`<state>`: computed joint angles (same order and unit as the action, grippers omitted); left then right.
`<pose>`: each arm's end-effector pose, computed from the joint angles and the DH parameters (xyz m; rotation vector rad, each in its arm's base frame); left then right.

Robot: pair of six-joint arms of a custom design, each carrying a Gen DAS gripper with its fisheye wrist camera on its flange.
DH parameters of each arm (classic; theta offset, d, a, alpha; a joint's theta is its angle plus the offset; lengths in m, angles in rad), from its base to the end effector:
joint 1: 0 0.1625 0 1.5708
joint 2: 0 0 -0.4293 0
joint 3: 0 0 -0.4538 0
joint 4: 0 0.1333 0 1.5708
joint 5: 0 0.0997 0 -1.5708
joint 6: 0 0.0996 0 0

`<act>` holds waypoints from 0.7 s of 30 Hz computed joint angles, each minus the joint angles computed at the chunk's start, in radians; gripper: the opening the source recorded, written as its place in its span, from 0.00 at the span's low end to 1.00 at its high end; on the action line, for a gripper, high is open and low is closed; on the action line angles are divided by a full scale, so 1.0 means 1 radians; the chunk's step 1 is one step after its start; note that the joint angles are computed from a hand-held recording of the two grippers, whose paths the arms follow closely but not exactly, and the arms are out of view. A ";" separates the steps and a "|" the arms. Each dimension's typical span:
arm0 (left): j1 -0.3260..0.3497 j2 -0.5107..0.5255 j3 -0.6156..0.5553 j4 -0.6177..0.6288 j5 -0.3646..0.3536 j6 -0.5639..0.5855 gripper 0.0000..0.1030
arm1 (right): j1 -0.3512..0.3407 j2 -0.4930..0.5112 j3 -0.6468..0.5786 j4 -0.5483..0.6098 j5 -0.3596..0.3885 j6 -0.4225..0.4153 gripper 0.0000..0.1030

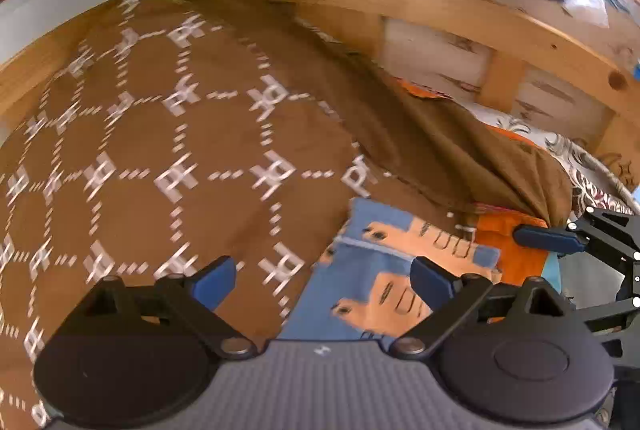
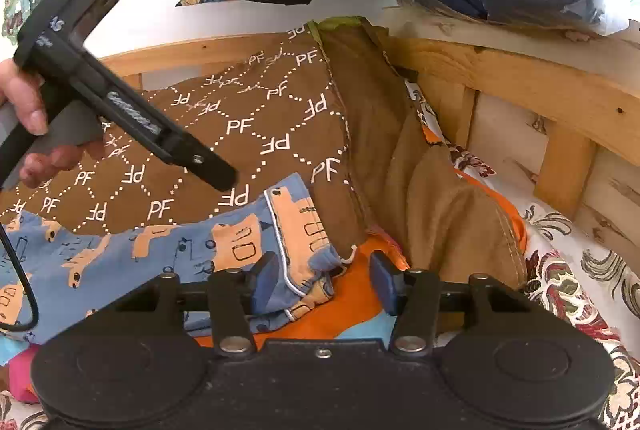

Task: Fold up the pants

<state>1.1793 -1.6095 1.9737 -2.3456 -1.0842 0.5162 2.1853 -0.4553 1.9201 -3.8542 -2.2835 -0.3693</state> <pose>-0.0375 -0.5622 0.3889 1.0152 2.3866 -0.4982 0.3767 -0.4156 -0.0787 0.7637 -2.2167 1.1019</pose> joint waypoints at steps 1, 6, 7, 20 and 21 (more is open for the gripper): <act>0.002 0.010 0.002 -0.013 -0.008 0.020 0.90 | 0.000 0.001 -0.001 0.001 -0.002 0.000 0.48; 0.025 0.055 -0.003 -0.026 -0.038 0.028 0.76 | -0.007 0.003 -0.004 0.026 0.003 0.005 0.35; 0.032 0.063 -0.008 -0.021 -0.045 0.023 0.70 | -0.010 0.004 -0.005 0.029 0.008 0.004 0.33; 0.034 0.074 -0.009 -0.025 -0.054 0.048 0.12 | -0.004 -0.002 0.008 0.015 0.022 -0.003 0.06; 0.033 0.077 -0.010 -0.023 -0.043 0.045 0.12 | -0.011 -0.016 0.015 0.076 0.025 0.036 0.09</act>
